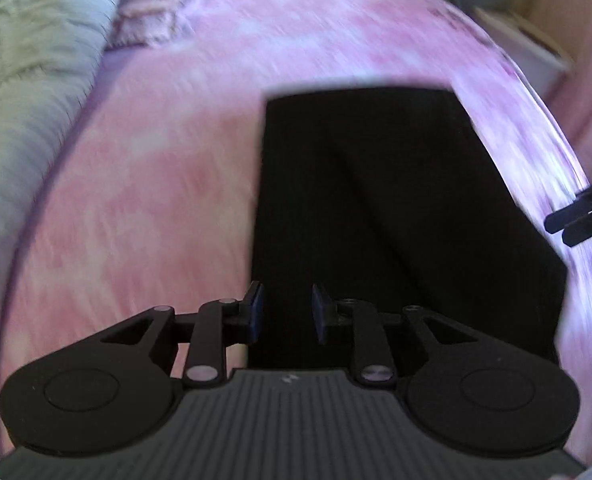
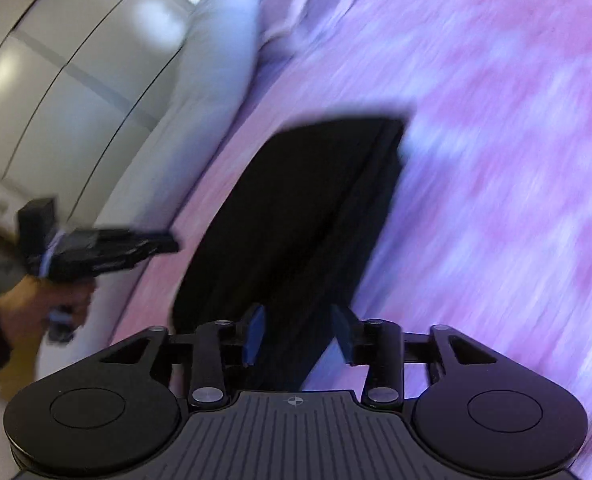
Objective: Fold clothes
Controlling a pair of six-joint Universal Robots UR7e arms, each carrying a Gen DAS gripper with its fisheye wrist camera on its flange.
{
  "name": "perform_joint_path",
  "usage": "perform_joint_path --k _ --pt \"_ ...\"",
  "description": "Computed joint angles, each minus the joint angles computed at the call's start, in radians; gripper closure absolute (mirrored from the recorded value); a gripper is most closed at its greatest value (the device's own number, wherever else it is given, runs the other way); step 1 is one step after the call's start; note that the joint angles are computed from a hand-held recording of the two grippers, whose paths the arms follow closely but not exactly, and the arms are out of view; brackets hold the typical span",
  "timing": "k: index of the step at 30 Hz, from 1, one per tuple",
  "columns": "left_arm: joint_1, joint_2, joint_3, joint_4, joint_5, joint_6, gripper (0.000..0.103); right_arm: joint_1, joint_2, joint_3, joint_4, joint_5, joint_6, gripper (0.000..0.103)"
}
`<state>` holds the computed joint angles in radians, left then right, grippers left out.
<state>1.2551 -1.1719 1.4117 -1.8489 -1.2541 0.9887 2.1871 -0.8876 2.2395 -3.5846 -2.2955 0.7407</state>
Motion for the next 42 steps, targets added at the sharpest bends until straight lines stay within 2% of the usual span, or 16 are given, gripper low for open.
perform_joint_path --k 5,10,11,14,17,19,23,25,27,28,31,32,33,35,38,42 --pt "0.036 -0.099 0.127 -0.028 0.033 0.070 0.082 0.072 0.159 -0.119 0.064 0.050 0.037 0.053" --pt "0.067 -0.105 0.194 -0.129 0.056 0.073 0.086 0.060 0.256 -0.215 0.084 0.008 -0.006 0.056" --pt "0.071 -0.099 0.194 -0.135 0.062 0.067 0.087 0.051 0.254 -0.214 0.098 0.006 0.003 0.090" --pt "0.086 -0.085 0.185 -0.143 0.056 0.038 0.089 0.039 0.221 -0.168 0.121 -0.010 0.063 0.102" --pt "0.088 -0.091 0.191 -0.153 0.055 0.030 0.090 0.045 0.190 -0.132 0.155 -0.026 0.122 0.103" --pt "0.080 -0.098 0.190 -0.147 0.065 0.033 0.090 0.071 0.176 -0.154 0.233 -0.054 0.138 0.103" --pt "0.082 -0.124 0.172 -0.124 -0.009 0.024 0.089 0.157 0.202 -0.282 0.352 -0.169 0.028 0.098" --pt "0.087 -0.124 0.160 -0.110 -0.043 0.013 0.089 0.155 0.231 -0.321 0.339 -0.166 -0.039 0.087" --pt "0.087 -0.116 0.160 -0.108 -0.039 0.022 0.089 0.122 0.253 -0.340 0.342 -0.153 -0.030 0.060" --pt "0.088 -0.110 0.162 -0.112 -0.033 0.027 0.089 0.101 0.262 -0.346 0.345 -0.147 -0.012 0.058" --pt "0.090 -0.093 0.168 -0.128 -0.011 0.038 0.089 0.045 0.285 -0.354 0.287 -0.092 0.013 0.063" --pt "0.091 -0.091 0.168 -0.128 -0.008 0.043 0.089 0.031 0.280 -0.339 0.247 -0.056 0.013 0.094" --pt "0.092 -0.089 0.169 -0.128 -0.006 0.048 0.090 0.025 0.270 -0.326 0.223 -0.039 0.016 0.101" --pt "0.092 -0.086 0.167 -0.123 -0.005 0.060 0.090 0.041 0.236 -0.300 0.232 -0.060 0.037 0.102" --pt "0.095 -0.081 0.160 -0.111 -0.008 0.057 0.091 0.079 0.164 -0.264 0.402 -0.101 0.165 0.102" --pt "0.102 -0.079 0.154 -0.105 -0.018 0.043 0.092 0.155 0.149 -0.335 0.568 -0.145 0.148 0.102"
